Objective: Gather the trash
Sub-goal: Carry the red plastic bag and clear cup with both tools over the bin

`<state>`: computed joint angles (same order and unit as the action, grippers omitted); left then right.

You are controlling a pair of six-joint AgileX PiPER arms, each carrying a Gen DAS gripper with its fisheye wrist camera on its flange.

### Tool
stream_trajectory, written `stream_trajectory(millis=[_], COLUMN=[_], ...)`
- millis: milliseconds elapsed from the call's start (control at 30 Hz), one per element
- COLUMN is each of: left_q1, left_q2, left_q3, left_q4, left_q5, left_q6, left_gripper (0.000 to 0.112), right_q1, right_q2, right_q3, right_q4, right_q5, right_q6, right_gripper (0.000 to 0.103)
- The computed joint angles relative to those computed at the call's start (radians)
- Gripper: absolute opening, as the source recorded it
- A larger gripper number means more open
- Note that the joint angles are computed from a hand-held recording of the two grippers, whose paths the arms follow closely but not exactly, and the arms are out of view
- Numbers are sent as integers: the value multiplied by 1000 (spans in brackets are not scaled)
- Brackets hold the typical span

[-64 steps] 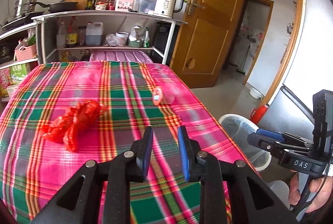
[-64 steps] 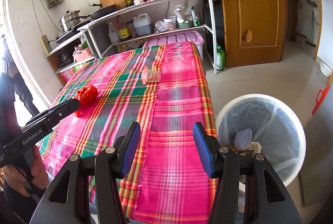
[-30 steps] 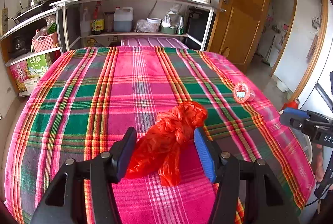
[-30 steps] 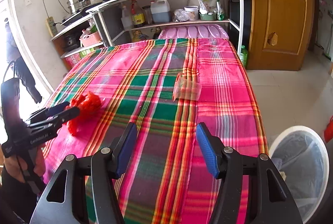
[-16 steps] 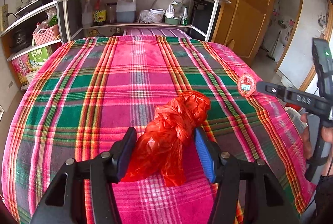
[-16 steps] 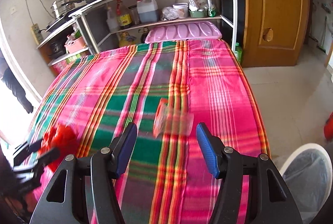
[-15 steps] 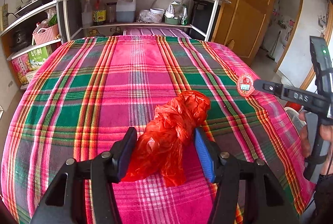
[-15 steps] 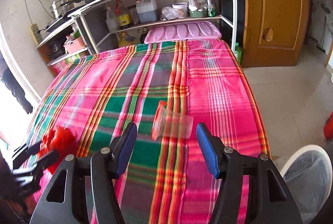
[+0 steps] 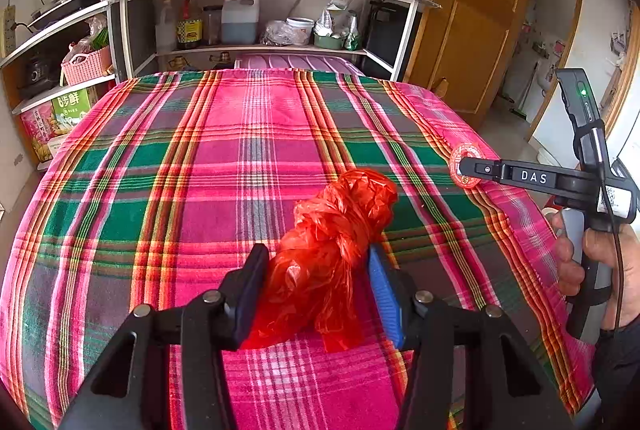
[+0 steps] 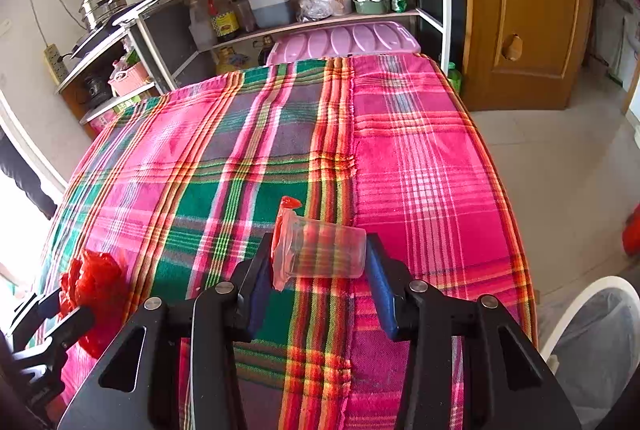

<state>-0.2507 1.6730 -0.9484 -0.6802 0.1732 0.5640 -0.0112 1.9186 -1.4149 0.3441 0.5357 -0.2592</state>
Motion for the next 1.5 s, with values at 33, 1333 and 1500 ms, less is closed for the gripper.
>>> stream_trajectory(millis=[33,1333,1500], left_q1=[-3,-487,-551], left_q2=[-1,-203,-190], left_q3=[1,53,26], left_q4=[-3,1233,1302], left_q5=[-1,-3,17], left_q6=[4,-1439,-1519], left_gripper=[51,50,50], right_q1=[-2,-563,-681], right_q2=[-8,-805,-820], right_q3=[9,673,682], right_q4=[5,434,475], right_q5=[-3,215,283], right_q6=[-8,-629,-709], right_gripper=[44,44,44])
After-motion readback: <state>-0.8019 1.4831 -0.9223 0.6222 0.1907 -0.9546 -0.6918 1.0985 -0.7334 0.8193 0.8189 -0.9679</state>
